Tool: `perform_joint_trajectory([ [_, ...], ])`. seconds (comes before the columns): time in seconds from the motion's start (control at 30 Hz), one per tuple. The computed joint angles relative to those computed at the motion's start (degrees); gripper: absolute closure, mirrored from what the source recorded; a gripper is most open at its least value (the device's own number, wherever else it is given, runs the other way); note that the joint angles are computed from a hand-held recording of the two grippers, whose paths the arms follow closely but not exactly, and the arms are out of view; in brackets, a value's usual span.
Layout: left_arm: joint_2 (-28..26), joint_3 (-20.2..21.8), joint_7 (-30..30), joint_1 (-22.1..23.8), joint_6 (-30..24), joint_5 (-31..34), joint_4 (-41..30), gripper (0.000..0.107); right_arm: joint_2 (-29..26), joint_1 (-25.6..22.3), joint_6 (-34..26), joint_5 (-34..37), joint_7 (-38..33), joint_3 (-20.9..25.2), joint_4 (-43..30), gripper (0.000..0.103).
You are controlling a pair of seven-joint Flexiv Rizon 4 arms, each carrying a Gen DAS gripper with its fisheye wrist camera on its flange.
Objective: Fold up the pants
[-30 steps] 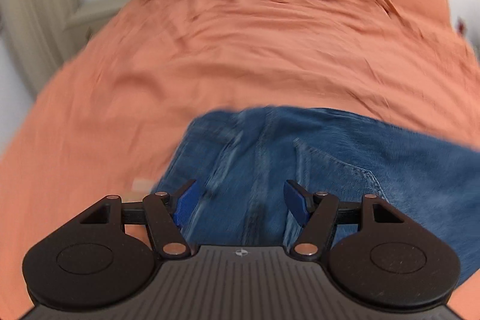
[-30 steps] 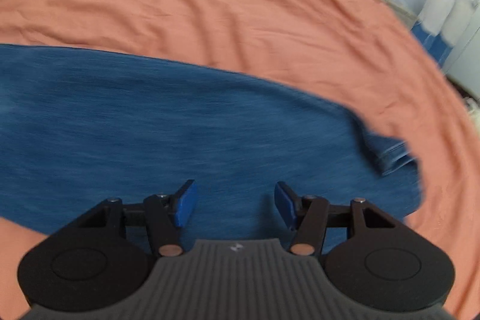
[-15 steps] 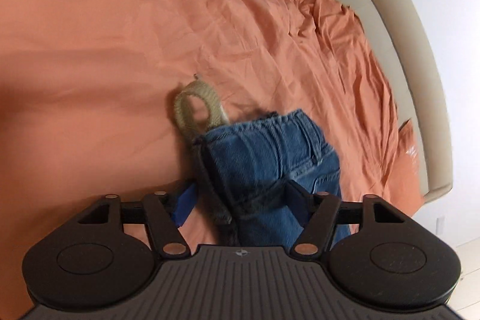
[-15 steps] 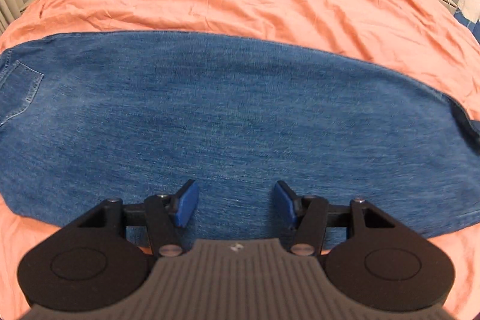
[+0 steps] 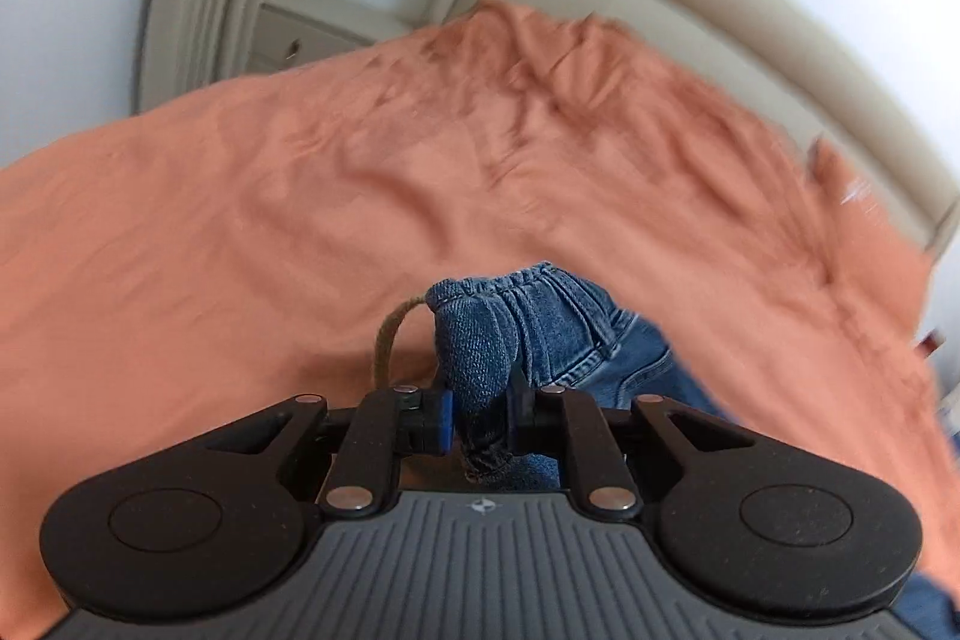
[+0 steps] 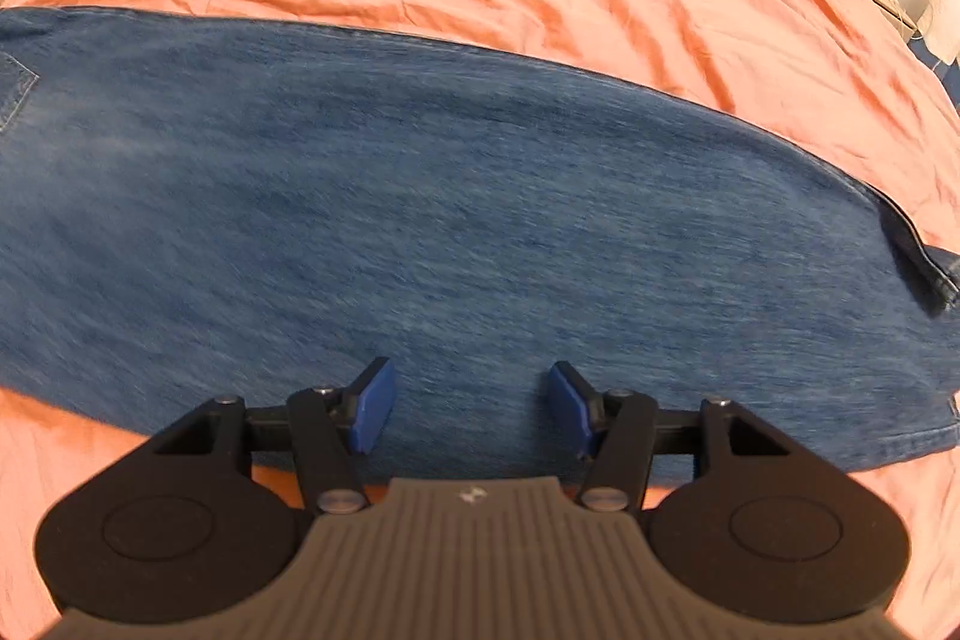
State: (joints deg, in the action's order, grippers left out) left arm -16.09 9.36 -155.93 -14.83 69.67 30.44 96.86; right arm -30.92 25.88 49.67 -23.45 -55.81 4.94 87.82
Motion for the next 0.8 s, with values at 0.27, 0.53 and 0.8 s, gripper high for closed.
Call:
perform_joint_trajectory([
  [0.27,-4.00,0.32,2.07,-0.79,-7.60,-0.52,-1.11,0.089,2.71,-2.80,2.85,-1.63,4.97,-2.91,5.33,0.045],
  [0.53,-2.20,-0.79,7.87,-4.38,-23.25,7.27,-8.77,0.038,8.90,-8.73,5.33,-7.49,16.35,-7.04,14.03,0.046],
  [0.8,-2.80,-6.33,13.59,-4.24,-24.30,6.09,-13.03,0.046,13.62,-17.31,22.29,-8.09,31.59,-9.16,23.10,0.067],
])
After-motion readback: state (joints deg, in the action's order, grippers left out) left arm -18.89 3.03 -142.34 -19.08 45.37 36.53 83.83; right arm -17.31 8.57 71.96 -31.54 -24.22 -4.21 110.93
